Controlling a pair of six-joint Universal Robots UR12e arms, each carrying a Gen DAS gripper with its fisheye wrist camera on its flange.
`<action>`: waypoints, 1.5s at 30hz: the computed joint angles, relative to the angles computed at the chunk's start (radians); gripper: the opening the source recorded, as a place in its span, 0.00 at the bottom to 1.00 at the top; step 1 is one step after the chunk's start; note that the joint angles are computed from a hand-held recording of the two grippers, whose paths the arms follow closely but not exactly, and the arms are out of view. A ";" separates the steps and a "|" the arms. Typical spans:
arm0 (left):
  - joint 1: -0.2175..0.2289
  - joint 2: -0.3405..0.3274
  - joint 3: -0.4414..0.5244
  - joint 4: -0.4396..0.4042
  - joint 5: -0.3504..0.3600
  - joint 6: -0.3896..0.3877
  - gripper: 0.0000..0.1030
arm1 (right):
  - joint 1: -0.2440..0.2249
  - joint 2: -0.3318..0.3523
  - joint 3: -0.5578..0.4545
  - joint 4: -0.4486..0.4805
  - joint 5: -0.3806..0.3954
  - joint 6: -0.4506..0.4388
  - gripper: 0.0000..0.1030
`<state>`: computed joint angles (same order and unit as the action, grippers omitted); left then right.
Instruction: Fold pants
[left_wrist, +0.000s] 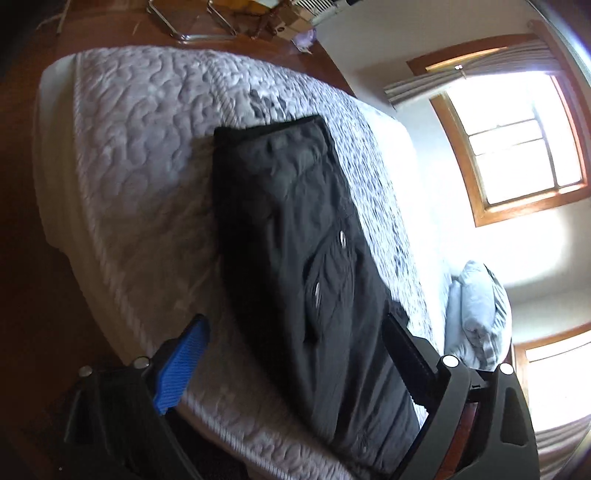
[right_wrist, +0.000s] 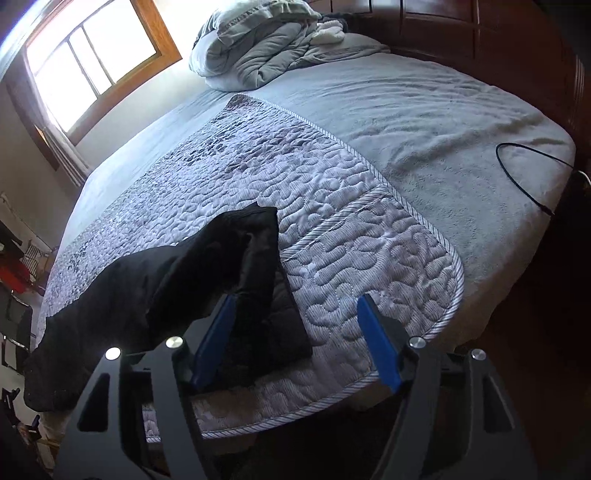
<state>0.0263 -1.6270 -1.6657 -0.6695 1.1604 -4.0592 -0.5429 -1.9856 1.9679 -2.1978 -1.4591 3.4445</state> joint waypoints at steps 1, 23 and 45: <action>0.001 -0.011 0.006 0.024 0.000 -0.015 0.90 | -0.003 -0.005 0.001 0.006 -0.004 0.002 0.67; -0.055 -0.069 0.162 -0.176 0.313 0.197 0.63 | -0.013 -0.040 -0.019 0.008 0.377 0.053 0.77; -0.172 -0.085 0.217 -0.356 0.058 0.363 0.96 | 0.075 0.196 -0.141 -0.088 0.444 0.322 0.04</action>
